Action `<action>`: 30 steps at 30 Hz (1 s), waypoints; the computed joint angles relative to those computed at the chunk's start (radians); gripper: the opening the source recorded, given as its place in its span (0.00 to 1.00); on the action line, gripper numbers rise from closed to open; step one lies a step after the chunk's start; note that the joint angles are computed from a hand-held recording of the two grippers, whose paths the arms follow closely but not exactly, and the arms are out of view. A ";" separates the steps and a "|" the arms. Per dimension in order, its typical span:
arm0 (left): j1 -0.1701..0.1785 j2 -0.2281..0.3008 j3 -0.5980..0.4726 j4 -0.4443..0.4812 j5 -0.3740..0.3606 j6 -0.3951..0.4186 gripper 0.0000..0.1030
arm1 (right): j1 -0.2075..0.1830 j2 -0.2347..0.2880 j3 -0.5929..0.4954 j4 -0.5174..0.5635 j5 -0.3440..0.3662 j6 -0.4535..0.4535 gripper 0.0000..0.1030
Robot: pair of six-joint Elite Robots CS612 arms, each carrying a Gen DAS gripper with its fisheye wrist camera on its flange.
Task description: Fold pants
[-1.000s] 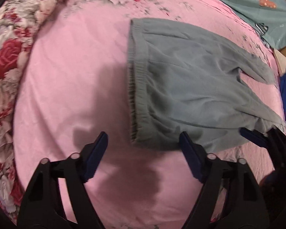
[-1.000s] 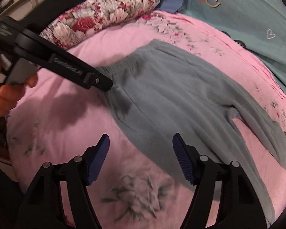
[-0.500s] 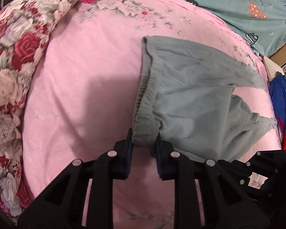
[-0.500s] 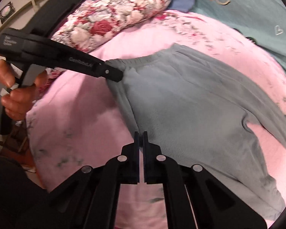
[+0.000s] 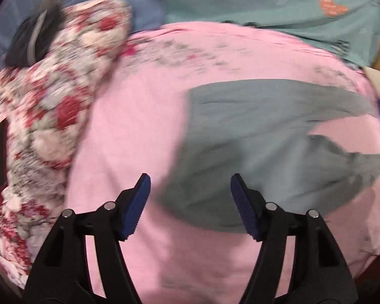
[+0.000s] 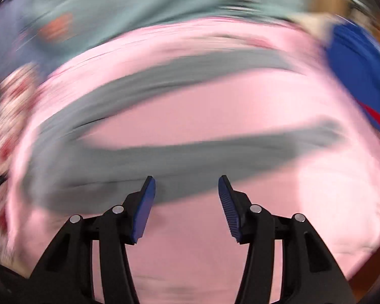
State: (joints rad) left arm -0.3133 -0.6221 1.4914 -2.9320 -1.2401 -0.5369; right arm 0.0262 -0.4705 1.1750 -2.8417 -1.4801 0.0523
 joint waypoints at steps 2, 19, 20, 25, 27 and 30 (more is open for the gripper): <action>-0.028 0.016 -0.037 -0.026 -0.054 0.045 0.65 | -0.038 0.009 -0.008 -0.009 -0.053 0.037 0.51; -0.188 0.103 -0.323 0.431 0.016 -0.114 0.67 | -0.186 0.091 -0.198 0.191 0.390 -0.021 0.05; -0.189 0.103 -0.325 0.441 0.020 -0.129 0.68 | -0.197 0.075 -0.172 0.165 0.427 -0.002 0.05; -0.188 0.120 -0.362 0.513 0.013 -0.164 0.70 | -0.204 0.048 -0.130 0.375 0.283 -0.136 0.05; -0.190 0.125 -0.368 0.526 0.015 -0.162 0.70 | -0.215 0.047 -0.122 0.415 0.306 -0.146 0.06; -0.191 0.124 -0.364 0.552 0.022 -0.173 0.72 | -0.210 0.035 -0.120 0.420 0.271 -0.149 0.13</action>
State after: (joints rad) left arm -0.5042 -0.4984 1.1272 -2.3805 -1.2184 -0.7100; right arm -0.1833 -0.4357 1.0554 -2.4218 -1.2096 -0.0969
